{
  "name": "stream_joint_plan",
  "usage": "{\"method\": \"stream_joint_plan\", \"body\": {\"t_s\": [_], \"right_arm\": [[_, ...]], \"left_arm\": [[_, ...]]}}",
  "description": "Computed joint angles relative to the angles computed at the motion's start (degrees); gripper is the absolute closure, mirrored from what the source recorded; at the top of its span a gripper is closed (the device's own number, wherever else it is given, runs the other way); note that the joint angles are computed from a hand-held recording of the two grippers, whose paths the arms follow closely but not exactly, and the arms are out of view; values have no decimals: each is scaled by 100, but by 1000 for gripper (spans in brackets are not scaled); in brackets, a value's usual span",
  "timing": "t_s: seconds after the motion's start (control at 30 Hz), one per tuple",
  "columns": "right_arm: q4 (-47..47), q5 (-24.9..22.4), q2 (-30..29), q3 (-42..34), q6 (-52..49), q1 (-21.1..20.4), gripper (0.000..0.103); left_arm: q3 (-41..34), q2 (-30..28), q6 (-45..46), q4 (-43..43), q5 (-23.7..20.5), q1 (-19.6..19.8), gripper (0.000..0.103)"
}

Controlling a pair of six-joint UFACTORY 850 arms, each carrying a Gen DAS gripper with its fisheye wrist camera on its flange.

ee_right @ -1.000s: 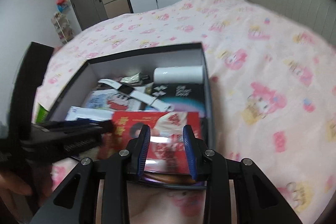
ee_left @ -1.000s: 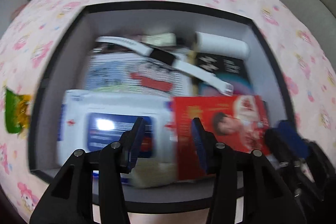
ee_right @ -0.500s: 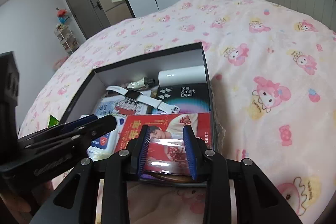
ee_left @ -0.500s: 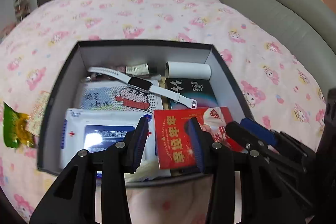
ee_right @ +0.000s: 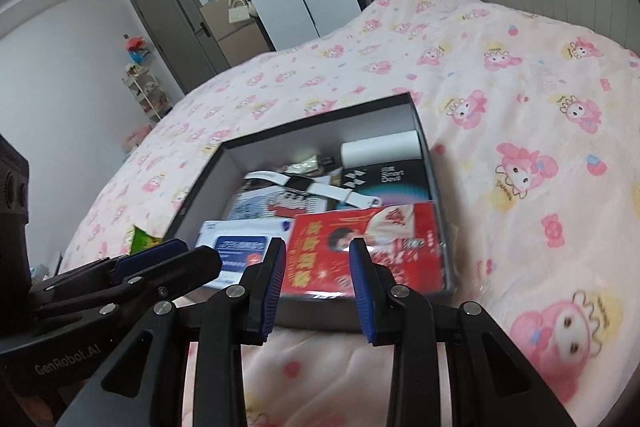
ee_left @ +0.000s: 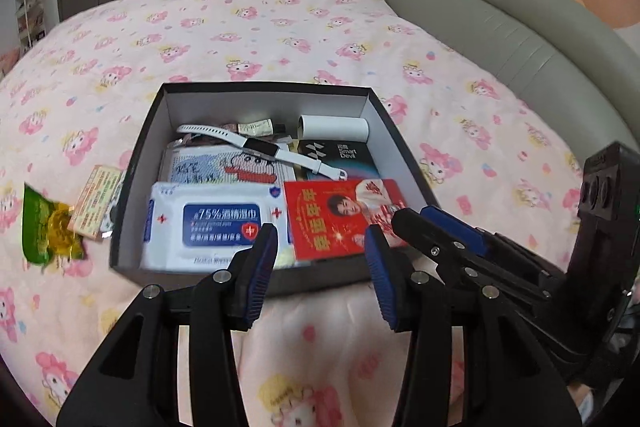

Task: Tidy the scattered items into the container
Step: 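Open the left gripper to release the red packet and withdraw, then move the left tool toward the green corn snack bag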

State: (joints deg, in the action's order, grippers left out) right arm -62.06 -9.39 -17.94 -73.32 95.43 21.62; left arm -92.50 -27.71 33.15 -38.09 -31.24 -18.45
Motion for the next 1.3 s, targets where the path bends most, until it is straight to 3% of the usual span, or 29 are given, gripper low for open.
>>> {"method": "stream_joint_plan", "body": {"t_s": [0.33,0.47,0.73,1.3], "right_arm": [[-1495,-638,576,204,1754,564,66],[-1608,-925,666,169,1852,855,65],[-1449,-1008,510,-58,1635,1263,65],[1184,-705,-597,-1197,-1350,1786,65]], "left_arm": [[855,927,1118,-732,102,276,53],[1161,1225,1492,-1063,53,441,53],[1699,1618,1843,-1344,-58,898,53],[2576,1850,1952,-1835,59,1905,54]]}}
